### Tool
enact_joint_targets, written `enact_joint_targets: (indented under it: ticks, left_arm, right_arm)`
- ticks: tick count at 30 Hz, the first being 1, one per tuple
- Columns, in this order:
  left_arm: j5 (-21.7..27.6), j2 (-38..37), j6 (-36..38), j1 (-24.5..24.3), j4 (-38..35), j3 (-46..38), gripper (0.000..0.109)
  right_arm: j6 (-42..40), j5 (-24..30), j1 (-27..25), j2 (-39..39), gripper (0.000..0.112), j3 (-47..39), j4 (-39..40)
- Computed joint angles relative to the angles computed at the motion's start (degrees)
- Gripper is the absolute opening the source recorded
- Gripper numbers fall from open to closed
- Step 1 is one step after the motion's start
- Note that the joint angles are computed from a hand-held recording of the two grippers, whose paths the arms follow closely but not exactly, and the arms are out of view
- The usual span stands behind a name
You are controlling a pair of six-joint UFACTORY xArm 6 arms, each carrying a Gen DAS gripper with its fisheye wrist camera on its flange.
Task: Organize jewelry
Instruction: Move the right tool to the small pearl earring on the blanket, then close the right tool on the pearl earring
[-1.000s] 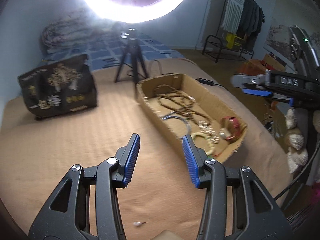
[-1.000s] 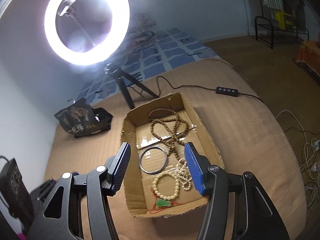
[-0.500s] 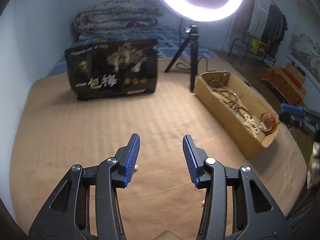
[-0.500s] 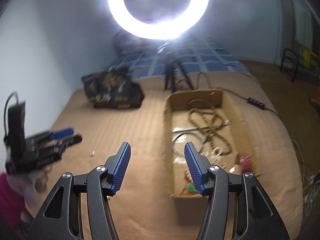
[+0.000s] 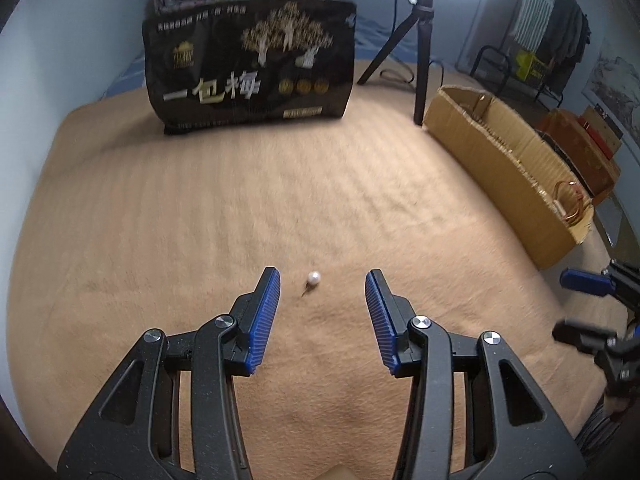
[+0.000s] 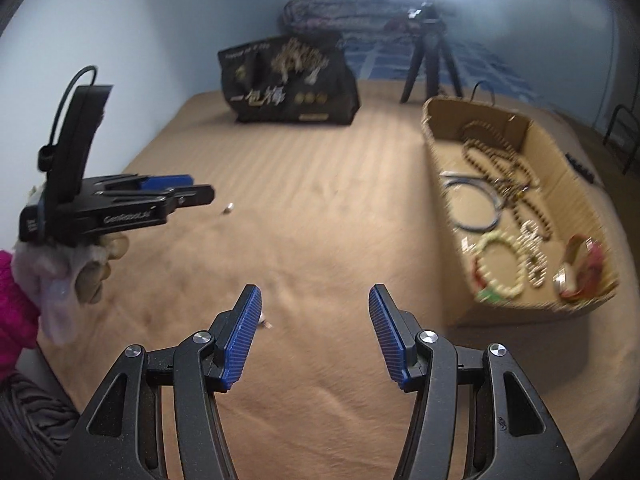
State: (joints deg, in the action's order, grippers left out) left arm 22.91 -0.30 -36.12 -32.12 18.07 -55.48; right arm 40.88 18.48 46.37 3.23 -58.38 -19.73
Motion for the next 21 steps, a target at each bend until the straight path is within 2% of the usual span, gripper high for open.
enact_joint_targets:
  ticks: [2,6,9,15,17,21]
  left_arm:
    - [0.1,0.8,0.8,0.1,-0.5,-0.2,0.045]
    - [-0.1,2.2,1.1,0.2,0.2,-0.7,0.045]
    - [0.1,3.4,1.9,0.3,-0.2,-1.3,0.035]
    - [-0.1,4.8,3.2,0.6,-1.2,-1.9,0.034]
    - [-0.4,5.1,3.4,0.7,-1.6,-2.0,0.028]
    - [-0.9,5.7,3.8,0.9,-2.0,-2.4,0.028]
  right_arm:
    - [-3.7,0.0,0.9,1.0,0.055,-0.4,3.4]
    - [-8.0,1.0,2.5,3.1,0.055,-2.2,5.0]
    - [-11.9,0.9,3.0,4.6,0.055,-3.3,8.2]
    - [-16.2,0.4,3.2,6.7,0.054,-4.2,13.0]
    - [-17.4,0.5,3.2,7.2,0.047,-4.6,14.2]
    - [-20.8,1.0,3.6,7.8,0.042,-4.8,17.8]
